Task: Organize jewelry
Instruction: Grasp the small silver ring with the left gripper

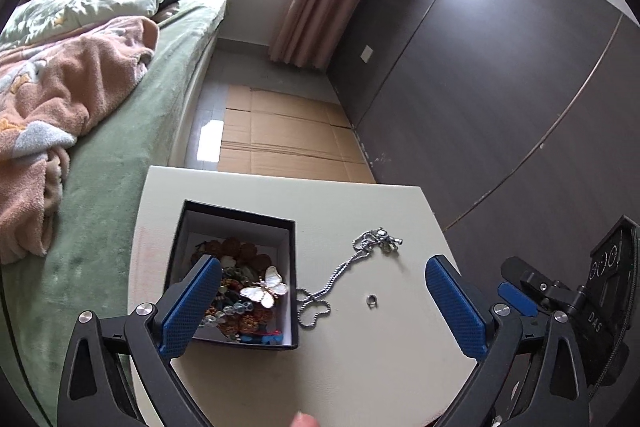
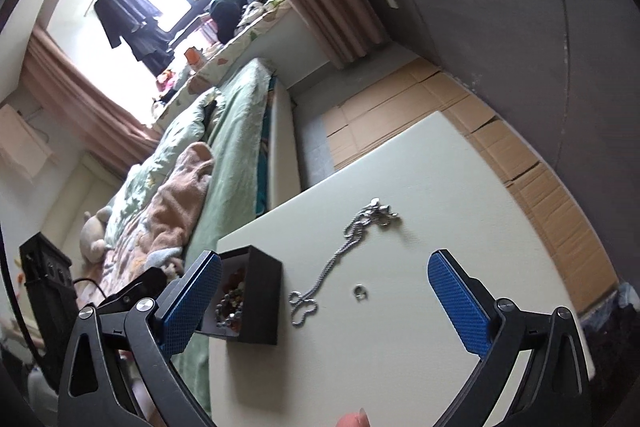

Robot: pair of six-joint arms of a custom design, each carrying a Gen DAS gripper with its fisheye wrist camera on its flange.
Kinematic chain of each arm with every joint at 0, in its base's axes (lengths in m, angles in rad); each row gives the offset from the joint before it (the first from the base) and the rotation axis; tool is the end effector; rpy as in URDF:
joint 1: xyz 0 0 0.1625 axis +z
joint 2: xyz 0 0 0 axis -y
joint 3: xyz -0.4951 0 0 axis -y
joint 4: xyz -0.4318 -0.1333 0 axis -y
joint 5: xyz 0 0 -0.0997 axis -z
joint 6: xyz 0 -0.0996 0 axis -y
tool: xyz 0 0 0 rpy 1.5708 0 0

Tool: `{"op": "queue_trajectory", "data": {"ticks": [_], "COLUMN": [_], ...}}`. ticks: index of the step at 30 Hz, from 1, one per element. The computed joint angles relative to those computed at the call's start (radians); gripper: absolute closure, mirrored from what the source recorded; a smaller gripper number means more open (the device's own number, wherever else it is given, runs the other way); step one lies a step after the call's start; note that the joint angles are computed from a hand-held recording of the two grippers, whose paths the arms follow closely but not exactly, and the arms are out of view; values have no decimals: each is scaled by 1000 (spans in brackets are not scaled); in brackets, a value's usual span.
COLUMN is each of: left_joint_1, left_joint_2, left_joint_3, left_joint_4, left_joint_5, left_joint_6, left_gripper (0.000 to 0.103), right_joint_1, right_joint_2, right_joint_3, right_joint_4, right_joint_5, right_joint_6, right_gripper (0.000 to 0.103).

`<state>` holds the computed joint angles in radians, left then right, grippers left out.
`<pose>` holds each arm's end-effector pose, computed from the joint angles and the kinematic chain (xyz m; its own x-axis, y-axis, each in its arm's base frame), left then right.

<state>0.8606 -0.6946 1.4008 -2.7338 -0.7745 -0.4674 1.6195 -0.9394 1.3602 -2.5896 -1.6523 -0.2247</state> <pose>-0.3855 -0.7620 0.1806 -0.9205 -0.1130 -0.3739 0.1908 0.7052 -0.6828 0.1652 -0.8176 0.3598 -0.9637 -0.1866 0.1910 -0.2615 0.8041 -0.5339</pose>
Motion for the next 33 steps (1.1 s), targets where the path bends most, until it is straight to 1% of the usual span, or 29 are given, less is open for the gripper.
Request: {"op": "queue_trajectory", "data": {"ticks": [3,5,9,12,14,15,17,19,20,23,24,25,27,29,33], "left_joint_1": [-4,-7,-11,-3,-1,1,6,14,16,21,23,27,35,43,47], "left_joint_2": [23,42,79,97,115,126,145,164,173,199,209,218,233,248,272], "left_joint_3": [-22,-43,-98,-125,-152,-171,-204,-235,-249,-282,-295,-308,-335,-356,-393], "left_joint_4": [20,45,148,181,226,263,327,374,396,428,437,451,484,514,557], "left_joint_5": [-17,-21,-1,-41,-41,-37,-35,-52,-56,-65,-72,-81,-105,-113,-92], "left_joint_6": [30,46,46,44,29,14,-17,-35,-39,-35,-31,-32,-46,-64,-76], "left_gripper": [6,11,18,19,24,29,36,44,44,46,51,59,67,69,70], "right_joint_1": [-7,-15,-22,-23,-25,-25,-22,-21,-22,-29,-30,-31,-35,-40,-59], "right_joint_2": [-4,-8,-13,-14,-13,-11,-4,2,5,7,7,8,11,14,21], "right_joint_3": [-7,-10,-12,-18,-26,-31,-41,-51,-57,-73,-77,-81,-91,-103,-134], "right_joint_4": [-9,-4,-16,-17,-7,-2,4,9,14,38,43,50,67,94,156], "right_joint_5": [-34,-29,-43,-71,-85,-97,-134,-168,-174,-161,-157,-155,-150,-125,-69], "right_joint_6": [9,17,23,35,44,50,60,74,81,98,102,106,114,123,161], "right_gripper": [0,0,0,0,0,0,0,0,0,0,0,0,0,0,0]}}
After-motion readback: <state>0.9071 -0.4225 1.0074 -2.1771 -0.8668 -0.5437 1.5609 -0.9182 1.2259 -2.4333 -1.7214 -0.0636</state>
